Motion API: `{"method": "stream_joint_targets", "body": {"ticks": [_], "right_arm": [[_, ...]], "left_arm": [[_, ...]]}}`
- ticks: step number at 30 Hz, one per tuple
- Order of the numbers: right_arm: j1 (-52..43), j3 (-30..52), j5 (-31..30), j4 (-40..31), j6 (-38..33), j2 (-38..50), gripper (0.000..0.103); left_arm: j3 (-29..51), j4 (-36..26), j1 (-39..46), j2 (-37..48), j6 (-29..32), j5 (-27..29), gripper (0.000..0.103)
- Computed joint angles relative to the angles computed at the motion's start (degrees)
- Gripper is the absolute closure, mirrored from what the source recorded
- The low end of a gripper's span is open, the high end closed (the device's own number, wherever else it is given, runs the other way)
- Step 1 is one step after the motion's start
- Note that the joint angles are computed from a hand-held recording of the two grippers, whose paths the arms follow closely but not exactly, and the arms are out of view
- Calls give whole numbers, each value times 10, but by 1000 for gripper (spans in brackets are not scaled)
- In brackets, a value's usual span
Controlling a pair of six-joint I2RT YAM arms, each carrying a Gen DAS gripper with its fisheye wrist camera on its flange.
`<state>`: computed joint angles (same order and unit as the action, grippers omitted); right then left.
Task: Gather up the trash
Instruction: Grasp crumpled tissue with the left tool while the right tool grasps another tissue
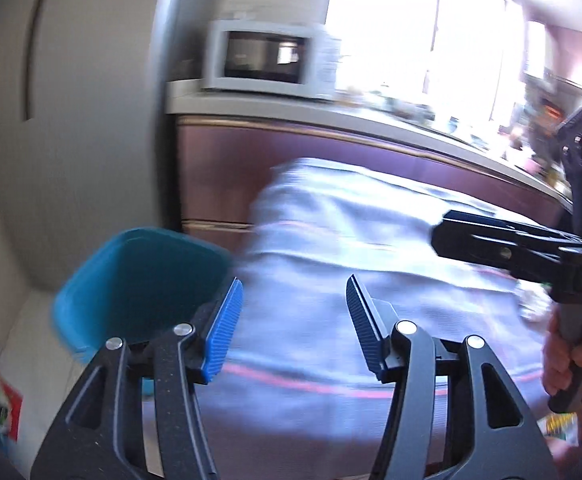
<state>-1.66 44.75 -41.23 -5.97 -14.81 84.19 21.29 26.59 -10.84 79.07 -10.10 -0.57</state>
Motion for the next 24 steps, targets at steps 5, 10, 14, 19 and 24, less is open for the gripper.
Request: {"method": "stream_joint_targets", "body": {"ticks": [5,10,14,19,24], "right_arm": [[-133,-44,-29,-26,-44,-57,35],[-288,-57,-56,-54,-91,-73,35],[-397,-63,-56,-61,-118,-65,35],[-490,-53,-52,-66,-151,-29,35],[-548,-47,-49,-73,-185,10,35]], "left_arm": [[58,1,-114,61,-2,-4,49],[125,-4,-209,132,-5,-11,47],[198,-28,-269,196,5,-17,44],[279,-65,-321,256,19,-14,37],[367,-118,-335,313,40,-3,36]]}}
